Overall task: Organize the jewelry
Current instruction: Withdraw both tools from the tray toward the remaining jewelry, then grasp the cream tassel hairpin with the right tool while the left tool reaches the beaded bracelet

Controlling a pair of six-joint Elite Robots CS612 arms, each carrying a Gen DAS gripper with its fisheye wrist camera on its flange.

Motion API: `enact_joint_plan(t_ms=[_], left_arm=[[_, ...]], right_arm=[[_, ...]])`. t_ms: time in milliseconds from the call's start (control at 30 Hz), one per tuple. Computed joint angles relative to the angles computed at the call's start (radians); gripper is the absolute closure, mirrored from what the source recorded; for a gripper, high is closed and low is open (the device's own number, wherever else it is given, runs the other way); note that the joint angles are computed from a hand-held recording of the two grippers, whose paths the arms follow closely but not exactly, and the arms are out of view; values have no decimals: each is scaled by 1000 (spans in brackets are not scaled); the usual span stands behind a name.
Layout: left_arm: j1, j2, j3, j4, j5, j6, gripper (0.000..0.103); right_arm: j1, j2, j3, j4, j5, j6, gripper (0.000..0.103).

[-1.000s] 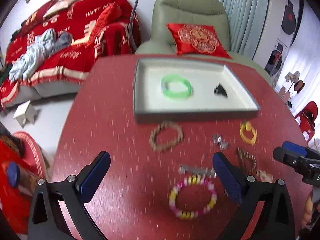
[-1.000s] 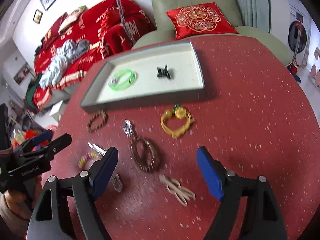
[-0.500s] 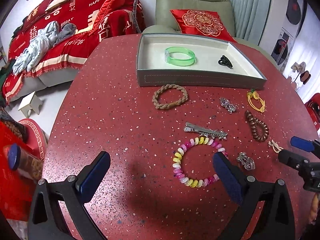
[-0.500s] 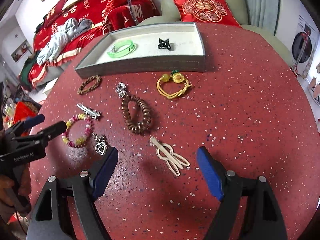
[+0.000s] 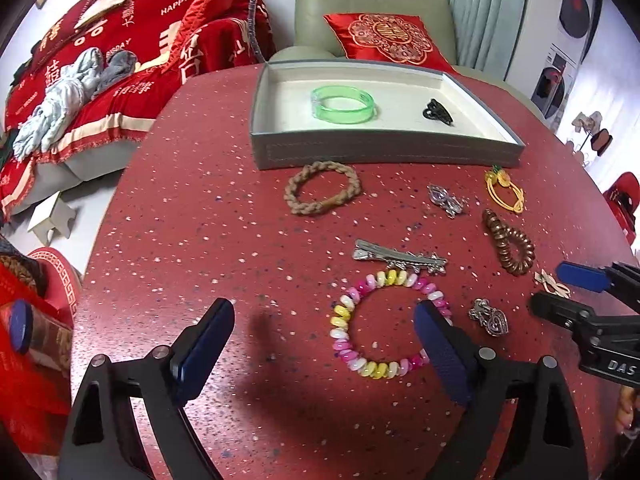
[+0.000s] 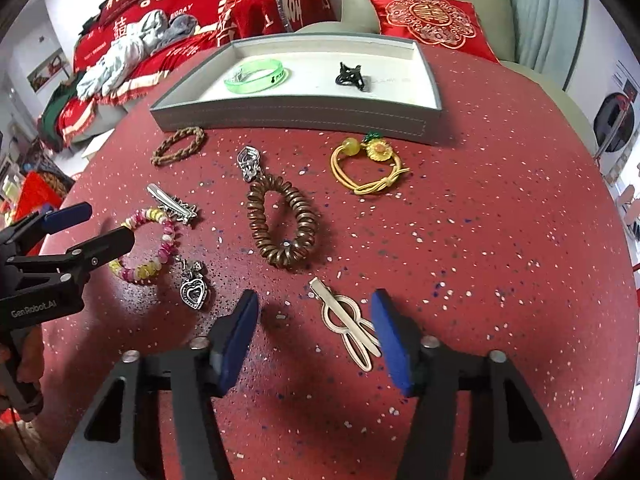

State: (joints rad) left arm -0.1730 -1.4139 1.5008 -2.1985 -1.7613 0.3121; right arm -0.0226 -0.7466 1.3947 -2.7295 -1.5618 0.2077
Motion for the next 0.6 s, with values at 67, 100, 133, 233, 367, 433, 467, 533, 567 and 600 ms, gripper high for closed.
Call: enact_joint_plan(t_ms=[67,100,133,233,367,433,467,533,567,600], left_arm=[[-3,-2,3,0,3,11,5],[-5,-2,3,6,6,17,7],[-6,-2,4,9,8,20,7],[-9,-1,2,33,4,34,27],[-14,-11,19,8,10,63,34],[-12,-13,22,3,2,70,50],[-12,-13,23,0,0,74,57],[-11,-12,21,3,-5,86,74],[-10,-11,19,8,-13,88,74],[-7,-10,16,14,-23,90,75]], right_arm=[[4,3,-6,7,-14,-21,48],[6,4,-10,10,-21,-34,51],[8,5,-10,10,-32,-42,53],[11,3,-7,6,-40,-59,63],[16,3,-12,14,-38,-80,76],[20,4,-16,17,-40,-93,89],[21,5,-17,17,-35,-92,93],[25,6,-18,14,-51,-88,93],[26,6,-18,10,-57,-84,94],[25,5,-15,4,-54,-75,94]])
